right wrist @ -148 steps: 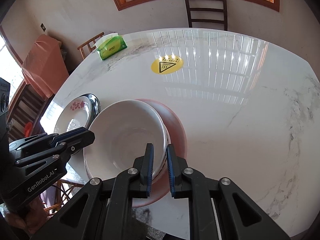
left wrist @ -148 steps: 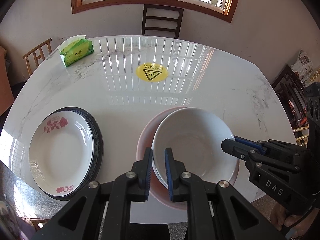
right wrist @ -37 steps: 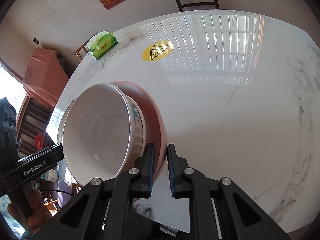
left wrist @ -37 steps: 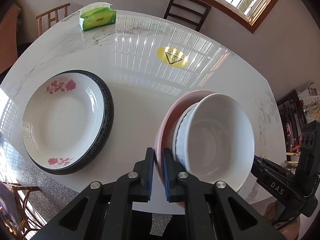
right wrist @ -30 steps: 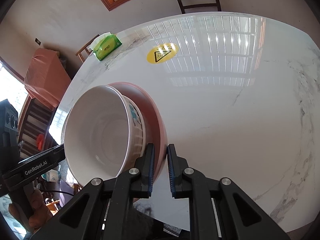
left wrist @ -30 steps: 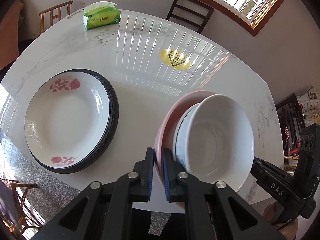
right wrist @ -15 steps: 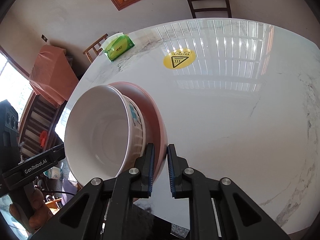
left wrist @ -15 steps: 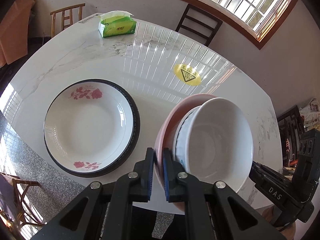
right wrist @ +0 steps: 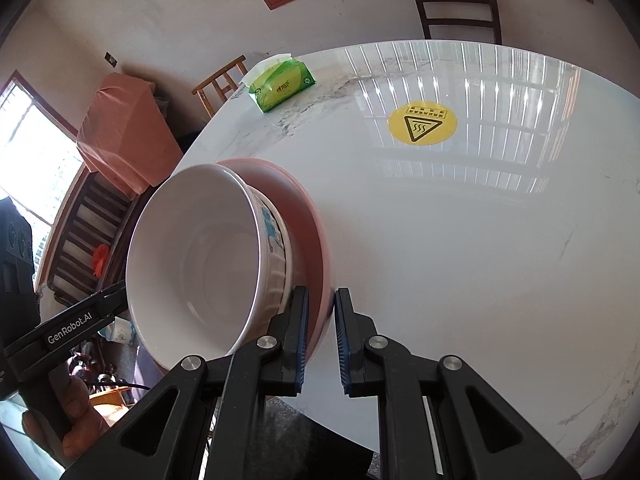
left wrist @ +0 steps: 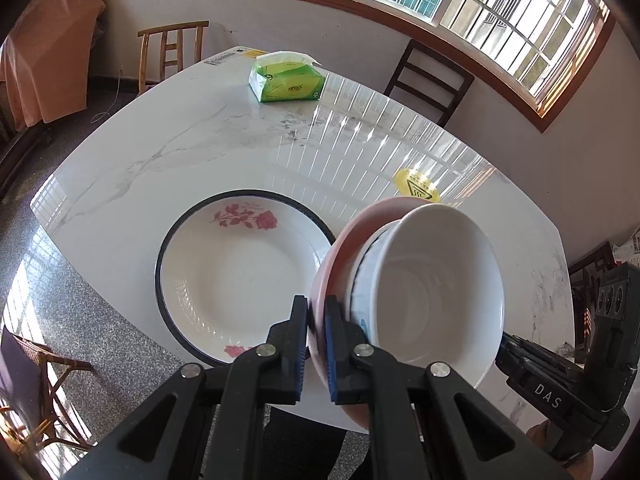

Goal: Organize plates and bowls
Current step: 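Carry the nested bowl stack over the plate stack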

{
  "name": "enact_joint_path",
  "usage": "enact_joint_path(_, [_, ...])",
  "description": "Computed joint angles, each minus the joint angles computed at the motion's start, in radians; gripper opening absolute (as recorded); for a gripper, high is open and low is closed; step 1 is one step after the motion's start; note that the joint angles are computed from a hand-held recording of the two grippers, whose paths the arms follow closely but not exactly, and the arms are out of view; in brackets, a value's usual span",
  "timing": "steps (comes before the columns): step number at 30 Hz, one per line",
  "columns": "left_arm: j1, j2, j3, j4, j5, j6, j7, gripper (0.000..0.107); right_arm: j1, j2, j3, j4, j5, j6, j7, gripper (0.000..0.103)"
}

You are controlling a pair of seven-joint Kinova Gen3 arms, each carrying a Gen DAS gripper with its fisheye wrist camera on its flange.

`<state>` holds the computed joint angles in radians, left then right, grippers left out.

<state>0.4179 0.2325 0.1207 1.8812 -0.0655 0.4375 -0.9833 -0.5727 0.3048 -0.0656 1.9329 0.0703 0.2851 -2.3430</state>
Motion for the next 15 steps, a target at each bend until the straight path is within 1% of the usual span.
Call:
enact_joint_path(9, [-0.073,-0.036,-0.010,0.039,0.030,-0.010,-0.041,0.006,-0.005,0.070,-0.033,-0.113,-0.018,0.051,0.039,0.013])
enact_joint_path(15, [-0.142,-0.040,0.001,0.062,0.094,-0.027,-0.113,0.006,-0.024,0.112,-0.032,-0.184,-0.023,0.090,0.054,0.014])
